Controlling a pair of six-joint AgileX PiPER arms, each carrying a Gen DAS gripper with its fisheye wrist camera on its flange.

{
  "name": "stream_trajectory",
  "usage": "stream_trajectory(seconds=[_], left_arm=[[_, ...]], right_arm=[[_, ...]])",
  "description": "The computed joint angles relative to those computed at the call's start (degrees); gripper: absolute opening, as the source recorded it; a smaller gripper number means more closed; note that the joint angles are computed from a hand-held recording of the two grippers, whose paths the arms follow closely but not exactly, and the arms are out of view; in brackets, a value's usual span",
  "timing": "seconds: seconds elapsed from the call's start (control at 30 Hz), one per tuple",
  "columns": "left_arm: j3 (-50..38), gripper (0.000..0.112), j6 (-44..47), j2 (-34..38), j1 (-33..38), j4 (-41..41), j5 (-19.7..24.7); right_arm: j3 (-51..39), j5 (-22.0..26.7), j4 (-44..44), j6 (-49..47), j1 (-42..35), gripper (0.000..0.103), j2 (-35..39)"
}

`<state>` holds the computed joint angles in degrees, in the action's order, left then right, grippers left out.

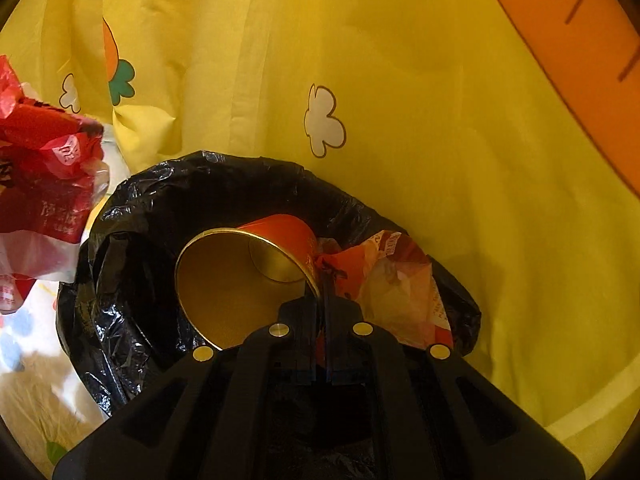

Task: Collect trash

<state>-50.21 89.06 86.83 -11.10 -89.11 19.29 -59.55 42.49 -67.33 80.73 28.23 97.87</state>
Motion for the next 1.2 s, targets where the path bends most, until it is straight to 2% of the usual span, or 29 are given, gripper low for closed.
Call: stream_trajectory(seconds=[0.03, 0.1, 0.13, 0.17, 0.27, 0.4, 0.47, 0.53, 0.57, 0.63, 0.67, 0.7, 0.8, 0.93, 1.0, 1.1, 1.2], left_arm=[[-0.81, 0.012, 0.04, 0.94, -0.31, -0.23, 0.17], [-2.7, 0.012, -0.87, 2.85, -0.93, 0.63, 0.87], [-3.65, 0.012, -0.9, 3.8, -1.49, 0.78, 0.71], [-4.72, 0.012, -1.72, 4.8, -2.05, 1.59, 0.42], [-8.65, 0.012, -7.51, 8.21, -2.79, 6.16, 1.52], [-12.51, 0.013, -12.85, 12.25, -3.0, 9.55, 4.26], [-13.97, 0.017, -15.93, 13.82, -3.1, 12.15, 5.56], [-15.88, 0.032, -19.27, 15.62, -2.88, 15.35, 7.4], [-16.07, 0.035, -18.54, 15.87, -2.59, 14.98, 8.22], [-15.89, 0.049, -16.69, 15.56, -2.33, 14.22, 9.06], [-15.85, 0.058, -19.01, 15.1, -2.82, 16.51, 7.54], [-15.46, 0.074, -20.68, 14.64, -2.89, 17.72, 6.36], [-13.68, 0.08, -16.35, 13.21, -0.21, 12.39, 10.01], [-10.81, 0.084, -13.8, 10.39, 2.43, 11.3, 11.05], [-9.18, 0.084, -13.29, 8.63, 4.3, 10.93, 11.28], [-5.63, 0.084, -11.71, 4.73, 6.31, 9.34, 7.88], [-1.74, 0.084, -13.04, 0.09, 6.53, 10.38, -0.7]], right_arm=[[1.47, -0.79, -1.7, 2.17, 0.05, 0.004, -1.19], [4.66, -1.19, -5.28, 6.68, 0.77, 0.024, -4.01], [5.67, -0.9, -7.28, 9.27, 1.47, 0.041, -4.61], [6.88, 0.27, -8.74, 11.26, 2.34, 0.05, -5.76], [10.54, 4.45, -12.17, 16.48, 5.48, 0.06, -9.33], [13.18, 9.12, -13.32, 19.44, 9.24, 0.064, -12.47], [13.94, 10.66, -14.07, 20.67, 10.62, 0.065, -13.32], [14.55, 12.3, -14.09, 21.28, 12.07, 0.065, -14.25], [14.77, 12.79, -14.27, 21.61, 12.41, 0.065, -14.58], [15.29, 14.07, -14.4, 22.58, 13.42, 0.065, -15.17], [15.01, 14.15, -14.93, 22.92, 12.95, 0.065, -14.56], [15.26, 14.87, -14.53, 22.91, 13.64, 0.065, -15.13], [16.23, 16.18, -13.72, 23.13, 15.34, 0.066, -16.5], [16.82, 17.12, -14.45, 23.5, 17.17, 0.066, -17.49], [16.86, 15.55, -15.19, 23.62, 16.9, 0.066, -17.59], [15.61, 11.25, -16.23, 23.58, 15.6, 0.066, -17.02], [13.65, 5.57, -16.13, 23.18, 13.44, 0.061, -15.78]])
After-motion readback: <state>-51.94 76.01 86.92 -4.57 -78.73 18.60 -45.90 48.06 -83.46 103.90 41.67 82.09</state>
